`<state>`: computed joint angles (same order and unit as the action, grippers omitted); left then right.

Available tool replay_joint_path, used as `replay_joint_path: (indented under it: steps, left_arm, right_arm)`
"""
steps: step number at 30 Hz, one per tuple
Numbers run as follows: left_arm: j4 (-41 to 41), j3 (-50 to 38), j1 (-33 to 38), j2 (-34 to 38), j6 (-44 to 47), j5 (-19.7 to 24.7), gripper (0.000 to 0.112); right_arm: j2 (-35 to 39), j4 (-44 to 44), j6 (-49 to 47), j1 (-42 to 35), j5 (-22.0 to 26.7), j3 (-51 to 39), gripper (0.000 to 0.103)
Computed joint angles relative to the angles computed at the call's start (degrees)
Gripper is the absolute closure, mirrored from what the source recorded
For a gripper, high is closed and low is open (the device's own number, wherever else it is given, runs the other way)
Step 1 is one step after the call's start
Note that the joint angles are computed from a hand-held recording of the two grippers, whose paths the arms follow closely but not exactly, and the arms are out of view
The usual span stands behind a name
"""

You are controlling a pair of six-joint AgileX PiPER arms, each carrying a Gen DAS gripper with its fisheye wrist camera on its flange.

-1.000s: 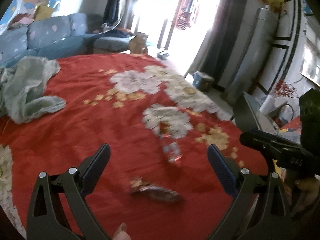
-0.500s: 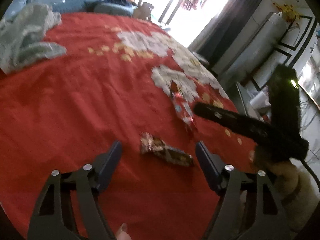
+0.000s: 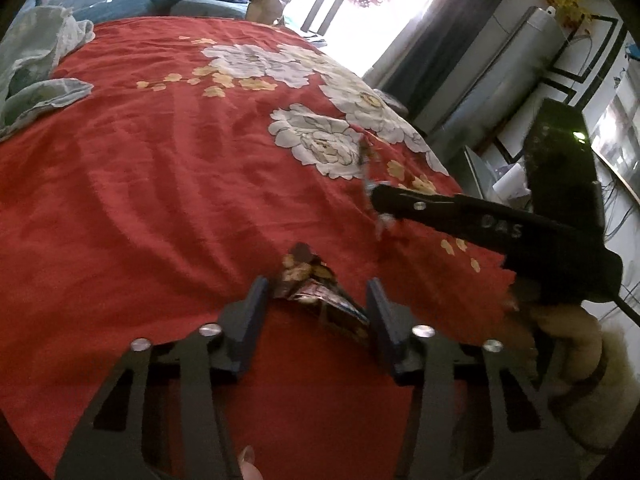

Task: Collect trash
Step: 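Grasp the brown candy wrapper with the left tool while the right tool grasps the red snack wrapper, then carry the brown wrapper and red wrapper in both tools over the bin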

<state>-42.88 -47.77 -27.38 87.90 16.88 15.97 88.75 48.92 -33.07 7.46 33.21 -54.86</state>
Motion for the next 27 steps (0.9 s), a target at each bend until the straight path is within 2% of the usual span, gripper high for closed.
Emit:
replay_joint_path:
  steps: [7, 14, 27]
  left_arm:
    - [1.1, -3.2, -3.0, 2.1, -0.8, 0.1, 0.087]
    - [10.1, -8.5, -8.3, 3.7, -9.3, -0.9, 0.088]
    - [23.3, -21.5, -15.9, 8.4, -21.7, -0.1, 0.088]
  right_arm:
    - [-5.9, 0.9, -3.4, -7.6, 1.2, 3.9, 0.089]
    - [-10.7, 3.6, -9.2, -18.6, 5.3, 5.8, 0.089]
    - [-13.4, 5.2, -14.4, -36.2, 12.5, 4.5, 0.089]
